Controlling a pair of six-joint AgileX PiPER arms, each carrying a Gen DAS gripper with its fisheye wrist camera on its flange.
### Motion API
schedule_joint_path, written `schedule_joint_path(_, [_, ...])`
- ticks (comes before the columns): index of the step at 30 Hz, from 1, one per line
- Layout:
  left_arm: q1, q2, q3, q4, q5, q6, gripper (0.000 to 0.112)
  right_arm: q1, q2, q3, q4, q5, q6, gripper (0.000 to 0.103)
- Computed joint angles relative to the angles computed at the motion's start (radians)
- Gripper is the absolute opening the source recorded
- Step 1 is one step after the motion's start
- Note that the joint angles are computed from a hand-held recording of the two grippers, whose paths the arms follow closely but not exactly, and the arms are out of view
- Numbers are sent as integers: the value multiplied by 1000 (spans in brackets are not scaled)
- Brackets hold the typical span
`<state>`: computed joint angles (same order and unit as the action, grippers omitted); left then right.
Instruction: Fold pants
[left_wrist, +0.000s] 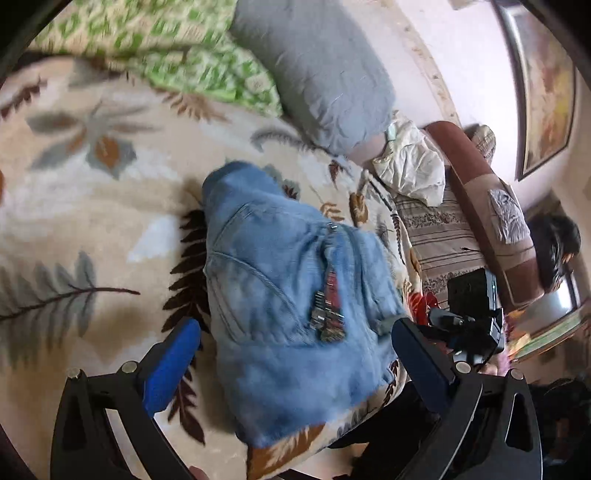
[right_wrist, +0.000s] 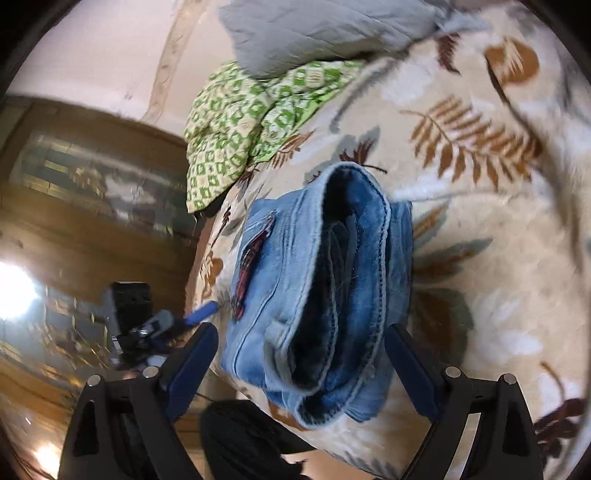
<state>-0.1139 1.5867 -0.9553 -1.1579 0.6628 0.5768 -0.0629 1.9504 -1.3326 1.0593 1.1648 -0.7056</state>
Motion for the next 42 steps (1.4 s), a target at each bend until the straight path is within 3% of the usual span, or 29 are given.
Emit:
schedule_joint_path(5, [43, 129, -13, -184, 103, 150, 103, 25, 59, -26, -10, -14, 19, 93])
schedule_joint_path(16, [14, 219, -54, -193, 99, 138, 103, 36, 202, -67, 83, -17, 22, 94])
schedule_joint_path(20, [1, 242, -84, -188, 88, 110, 101, 88, 182, -63, 61, -101, 16, 92])
schedule_joint_path(21, [-5, 245, -90, -184, 82, 105, 98, 95, 171, -59, 44, -121, 18, 81])
schedule_joint_path(23, [-20, 258, -103, -167, 75, 80, 73, 98, 160, -48, 33, -142, 11, 66])
schedule_joint_path(24, [-26, 259, -99, -170, 60, 79, 71, 92, 160, -40, 43, -139, 3, 54])
schedule_joint_path(28, [-51, 229, -72, -178, 4, 79, 48, 95, 128, -6, 69, -161, -48, 38])
schedule_joint_path(32, [-118, 158, -89, -5, -88, -76, 34, 132, 47, 42, 64, -239, -106, 32])
schedule_joint_path(37, [-191, 71, -122, 189, -140, -251, 33, 93, -43, 118, 117, -223, -207, 29])
schedule_joint_path(42, [-214, 69, -225, 223, -144, -295, 33, 23, -127, 63, 81, -173, -217, 29])
